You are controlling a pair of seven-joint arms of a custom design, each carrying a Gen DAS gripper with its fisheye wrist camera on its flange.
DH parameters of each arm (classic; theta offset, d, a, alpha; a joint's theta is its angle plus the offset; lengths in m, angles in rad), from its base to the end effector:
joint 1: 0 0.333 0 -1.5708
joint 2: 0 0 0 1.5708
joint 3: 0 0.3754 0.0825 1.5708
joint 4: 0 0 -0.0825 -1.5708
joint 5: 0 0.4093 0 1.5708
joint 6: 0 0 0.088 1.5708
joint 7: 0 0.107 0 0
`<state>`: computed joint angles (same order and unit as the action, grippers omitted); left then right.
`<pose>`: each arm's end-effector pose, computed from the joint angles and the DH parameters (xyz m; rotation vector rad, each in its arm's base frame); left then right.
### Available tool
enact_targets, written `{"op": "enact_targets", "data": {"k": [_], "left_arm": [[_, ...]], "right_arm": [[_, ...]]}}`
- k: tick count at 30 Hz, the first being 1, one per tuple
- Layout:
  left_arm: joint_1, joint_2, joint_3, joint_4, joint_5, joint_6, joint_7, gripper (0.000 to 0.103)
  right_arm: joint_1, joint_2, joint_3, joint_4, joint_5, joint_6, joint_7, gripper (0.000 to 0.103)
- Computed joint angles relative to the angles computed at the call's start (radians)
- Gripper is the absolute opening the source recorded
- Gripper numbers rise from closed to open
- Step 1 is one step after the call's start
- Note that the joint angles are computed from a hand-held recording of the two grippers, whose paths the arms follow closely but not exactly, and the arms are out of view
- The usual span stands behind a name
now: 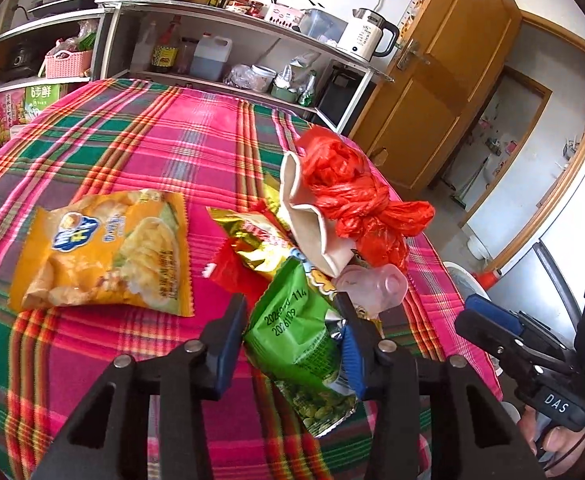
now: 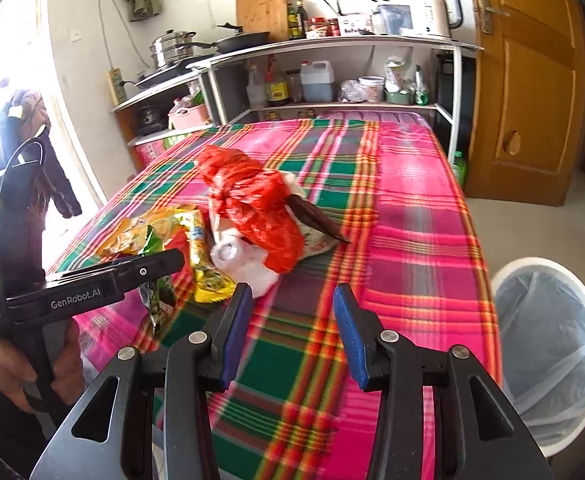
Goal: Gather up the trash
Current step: 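Grasp the green snack bag with the left tool while the right tool grasps the clear cup, then carry both items over the bin and open both tools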
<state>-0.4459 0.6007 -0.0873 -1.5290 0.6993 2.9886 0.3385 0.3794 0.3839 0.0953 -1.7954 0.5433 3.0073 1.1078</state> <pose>0.6755 -0.4316 0.4352 -1.9339 1.7643 -1.1971 0.6727 0.2922 0.4675 -1.9393 1.2763 -0.4096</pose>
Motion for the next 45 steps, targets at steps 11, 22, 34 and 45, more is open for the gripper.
{"op": "enact_targets", "data": {"k": [11, 22, 34, 45], "left_arm": [[-0.025, -0.059, 0.077, -0.080, 0.092, 0.063, -0.115, 0.045], [-0.003, -0.058, 0.071, -0.095, 0.107, 0.101, -0.125, 0.045], [-0.033, -0.066, 0.077, -0.082, 0.125, 0.083, -0.117, 0.045], [-0.019, -0.018, -0.028, 0.024, 0.076, 0.014, 0.044, 0.045]], "right_arm": [[0.104, 0.092, -0.080, 0.124, -0.135, -0.035, 0.070, 0.039], [0.157, 0.128, -0.152, 0.158, -0.264, -0.053, 0.180, 0.030], [0.104, 0.023, -0.089, 0.016, -0.184, 0.020, 0.145, 0.029], [0.119, -0.094, -0.150, -0.151, -0.154, 0.123, 0.205, 0.029]]}}
